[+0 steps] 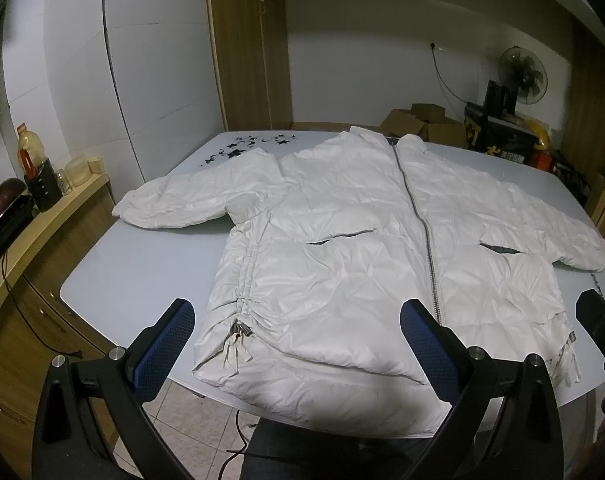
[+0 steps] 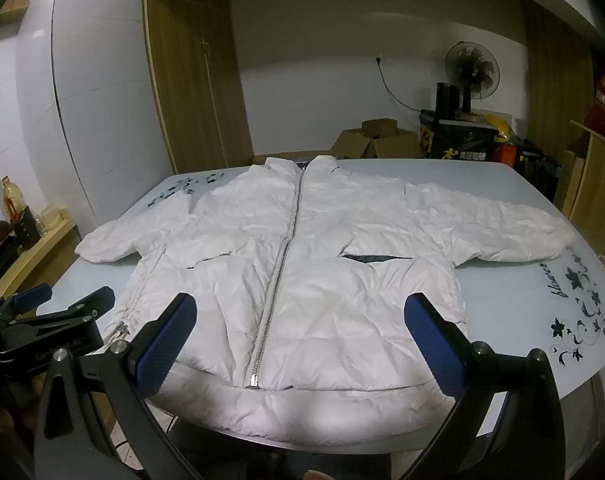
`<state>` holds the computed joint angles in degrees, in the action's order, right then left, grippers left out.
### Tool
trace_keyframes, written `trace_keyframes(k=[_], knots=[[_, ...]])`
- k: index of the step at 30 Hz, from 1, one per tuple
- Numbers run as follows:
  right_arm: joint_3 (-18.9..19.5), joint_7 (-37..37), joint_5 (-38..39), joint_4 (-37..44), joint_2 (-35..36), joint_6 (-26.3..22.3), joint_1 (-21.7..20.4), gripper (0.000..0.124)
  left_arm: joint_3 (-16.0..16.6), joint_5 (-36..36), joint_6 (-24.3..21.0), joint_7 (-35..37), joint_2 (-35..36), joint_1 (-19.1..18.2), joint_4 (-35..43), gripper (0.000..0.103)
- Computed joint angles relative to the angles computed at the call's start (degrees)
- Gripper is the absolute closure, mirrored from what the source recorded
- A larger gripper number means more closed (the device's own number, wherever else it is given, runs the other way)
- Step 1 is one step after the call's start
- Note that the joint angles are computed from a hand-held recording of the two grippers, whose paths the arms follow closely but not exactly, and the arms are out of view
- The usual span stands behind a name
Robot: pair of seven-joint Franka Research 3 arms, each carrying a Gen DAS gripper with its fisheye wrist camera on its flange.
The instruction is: Fold large clothes
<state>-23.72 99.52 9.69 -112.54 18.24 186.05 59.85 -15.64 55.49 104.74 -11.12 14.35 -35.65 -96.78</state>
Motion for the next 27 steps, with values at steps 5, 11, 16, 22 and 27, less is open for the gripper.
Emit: trace_keyframes(k=[5,11,16,22,27], knots=[[0.2,-0.3,0.0,0.1,0.2,0.0,-0.3,0.021,0.0,0.1,-0.1,-0.3,0.1,-0.1,0.1,0.0],[2.6,-0.8,0.0,0.4,0.5,-0.1,-2.3,0.021,0.0,0.1,0.2,-2.0,-0.3,-0.1,-0.6,0.0],[3.4,-0.9,-0.2,0.5,0.5,-0.2,-3.0,0.021,-0.1,0.0,0.6,-1.8,-0.6,0.2,-1.0,0.0],[3.3,-0.8,-0.1,0.5,0.6,-0.1,-2.9,0.021,-0.2,-0.1,0.8,-1.8,-0.8,0.4,-1.5,0.0],[3.5,-1.0,-0.1,0.4,0.6,0.0,-3.1,0.021,-0.2,-0.1,0.9,-1.7,-0.6,0.5,-1.3,0.0]])
